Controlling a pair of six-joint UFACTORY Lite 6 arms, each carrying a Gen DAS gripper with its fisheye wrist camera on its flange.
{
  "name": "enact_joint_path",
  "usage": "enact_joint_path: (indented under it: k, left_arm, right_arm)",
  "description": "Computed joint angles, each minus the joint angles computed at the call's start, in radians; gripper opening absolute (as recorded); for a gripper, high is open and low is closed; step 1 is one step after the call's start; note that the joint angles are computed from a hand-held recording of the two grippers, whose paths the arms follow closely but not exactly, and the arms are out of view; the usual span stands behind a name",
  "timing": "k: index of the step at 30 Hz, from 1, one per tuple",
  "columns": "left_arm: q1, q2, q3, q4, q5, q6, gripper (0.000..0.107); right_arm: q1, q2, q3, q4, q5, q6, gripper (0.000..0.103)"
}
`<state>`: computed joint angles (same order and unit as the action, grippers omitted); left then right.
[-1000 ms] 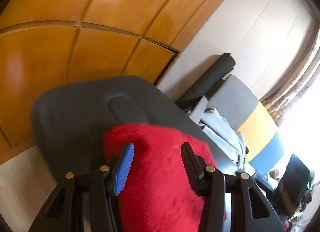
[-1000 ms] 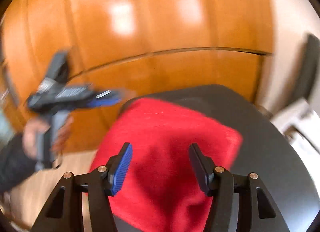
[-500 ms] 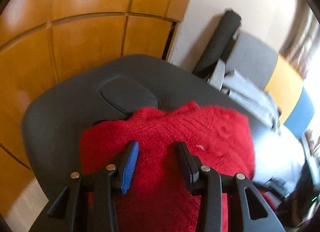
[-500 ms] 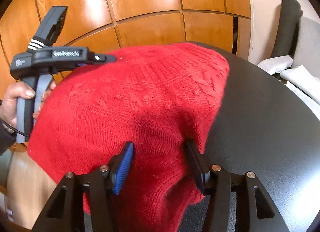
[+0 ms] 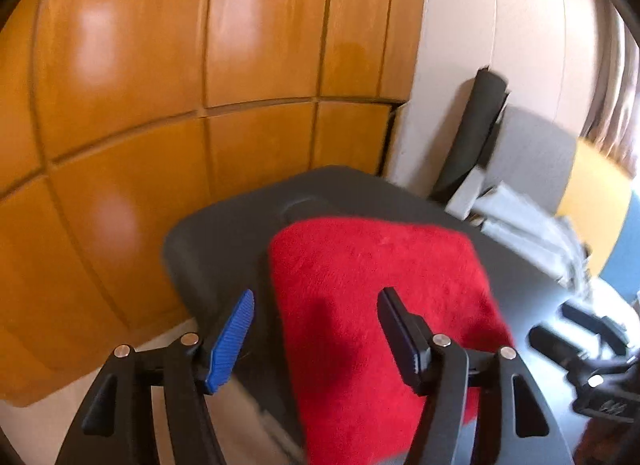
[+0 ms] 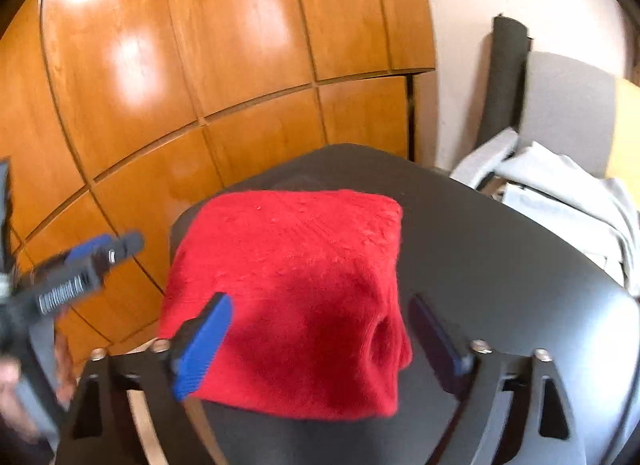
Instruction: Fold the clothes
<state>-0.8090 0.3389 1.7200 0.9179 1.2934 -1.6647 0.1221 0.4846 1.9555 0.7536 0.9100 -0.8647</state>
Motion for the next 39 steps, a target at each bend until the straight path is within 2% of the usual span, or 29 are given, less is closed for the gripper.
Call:
enact_joint_path:
  k: [1,3,5,7,8,10,13,19,26,27,30,35,39]
  left_arm:
    - [-0.026,-0.003,0.011,-0.007,0.022,-0.011,0.066]
    - [-0.105,-0.050,-0.029,0.016,0.073,-0.067,0.066]
    - [-0.191,-0.043,0.005,0.032,0.213,-0.083,0.065]
    - [-0.241,-0.032,0.052,0.044,0.287,-0.060,0.059]
    - [-0.257,-0.042,0.056,0.050,0.284,-0.054,0.055]
    - [-0.303,-0.076,0.048,0.075,0.291,-0.076,0.055]
    - [-0.356,-0.064,0.094,0.122,0.369,-0.106,0.055]
    - [-0.378,0.007,0.207,0.097,0.417,-0.060,0.055]
    - [-0.371,-0.005,0.186,0.059,0.388,-0.078,0.055]
    - [-0.369,-0.007,0.182,0.054,0.385,-0.082,0.055]
    - [-0.366,-0.016,0.160,0.053,0.377,-0.098,0.055]
    - [-0.372,0.028,0.203,0.073,0.407,-0.082,0.041]
    - [-0.369,0.088,0.280,0.054,0.450,-0.040,0.040]
  right_arm:
    - [-0.017,-0.063,-0.072,0.018,0.022,-0.015,0.103]
    - [0.001,-0.118,-0.116,0.035,0.021,0.005,0.103]
    - [0.030,-0.153,-0.132,0.000,-0.001,0.037,0.103]
    - [0.054,-0.196,-0.171,-0.037,-0.022,0.041,0.103]
    - [0.060,-0.236,-0.208,-0.046,-0.035,0.036,0.103]
    - [0.067,-0.315,-0.287,-0.044,-0.059,0.015,0.103]
    - [0.087,-0.418,-0.390,-0.044,-0.106,-0.018,0.103]
    - [0.086,-0.544,-0.497,-0.028,-0.117,-0.096,0.103]
    - [0.052,-0.598,-0.543,0.012,-0.106,-0.153,0.103]
    - [0.048,-0.563,-0.552,0.043,-0.138,-0.197,0.103]
    - [0.027,-0.572,-0.565,0.057,-0.123,-0.211,0.103]
    - [0.007,-0.582,-0.582,0.066,-0.108,-0.208,0.103]
    - [-0.004,-0.584,-0.589,0.065,-0.099,-0.192,0.103]
